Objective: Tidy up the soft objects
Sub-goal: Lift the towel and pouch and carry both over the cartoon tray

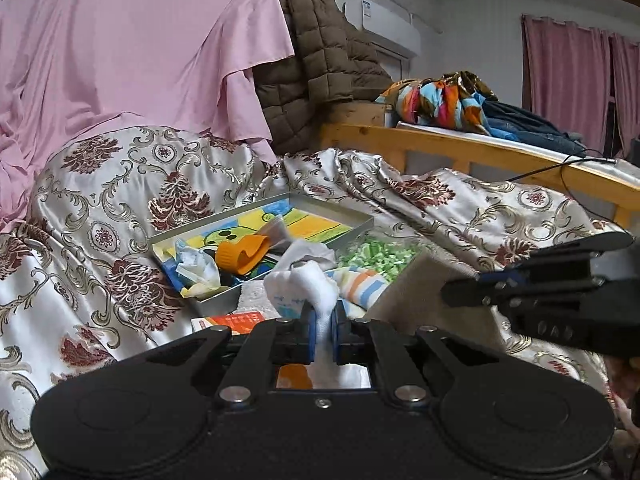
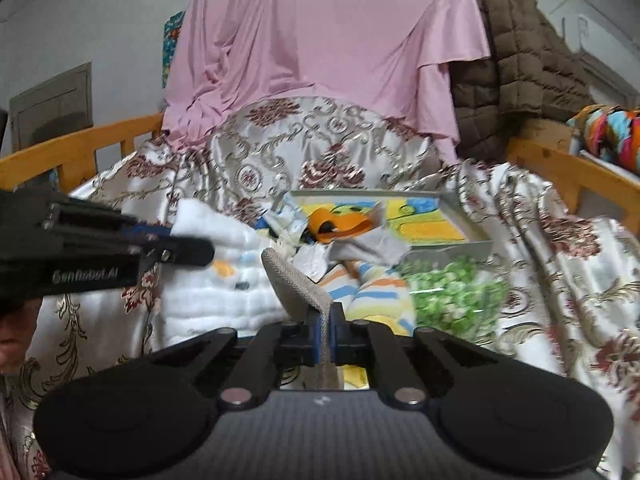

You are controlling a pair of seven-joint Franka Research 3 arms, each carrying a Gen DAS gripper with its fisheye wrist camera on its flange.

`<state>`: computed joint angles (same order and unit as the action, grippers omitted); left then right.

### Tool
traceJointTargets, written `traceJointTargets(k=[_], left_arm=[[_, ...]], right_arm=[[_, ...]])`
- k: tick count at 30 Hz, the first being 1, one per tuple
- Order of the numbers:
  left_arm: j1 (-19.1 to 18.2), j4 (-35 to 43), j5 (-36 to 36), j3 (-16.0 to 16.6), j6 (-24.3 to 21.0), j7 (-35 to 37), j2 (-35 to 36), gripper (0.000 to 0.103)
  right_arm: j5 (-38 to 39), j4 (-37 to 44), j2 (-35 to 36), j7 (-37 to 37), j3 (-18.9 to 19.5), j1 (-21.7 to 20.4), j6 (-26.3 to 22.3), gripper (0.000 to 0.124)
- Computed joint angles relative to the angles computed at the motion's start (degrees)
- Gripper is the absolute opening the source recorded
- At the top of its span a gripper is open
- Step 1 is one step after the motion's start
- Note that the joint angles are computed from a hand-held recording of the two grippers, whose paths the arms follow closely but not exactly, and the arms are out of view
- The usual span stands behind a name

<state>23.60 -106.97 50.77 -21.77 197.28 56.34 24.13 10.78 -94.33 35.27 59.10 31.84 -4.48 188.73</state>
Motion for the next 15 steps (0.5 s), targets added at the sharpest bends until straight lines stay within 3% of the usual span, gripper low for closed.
traceJointTargets(k=[7, 11, 15], left_arm=[[-8.8, -6.8, -8.0, 10.2, 7.1, 0.1, -5.8, 0.007], [-11.1, -9.6, -8.7, 12.6, 8.9, -1.8, -8.3, 0.007], [-10.9, -10.7, -4.9, 12.1, 8.6, -7.8, -10.3, 0.007]], right_arm=[[-1.7, -6.9, -5.6, 4.4, 2.7, -4.6, 3.7, 0.004], [-5.0, -10.0, -7.8, 7.7, 5.7, -8.7, 4.5, 0.004], [-8.4, -12.0, -9.6, 11.1, 8.6, -12.8, 3.8, 0.004]])
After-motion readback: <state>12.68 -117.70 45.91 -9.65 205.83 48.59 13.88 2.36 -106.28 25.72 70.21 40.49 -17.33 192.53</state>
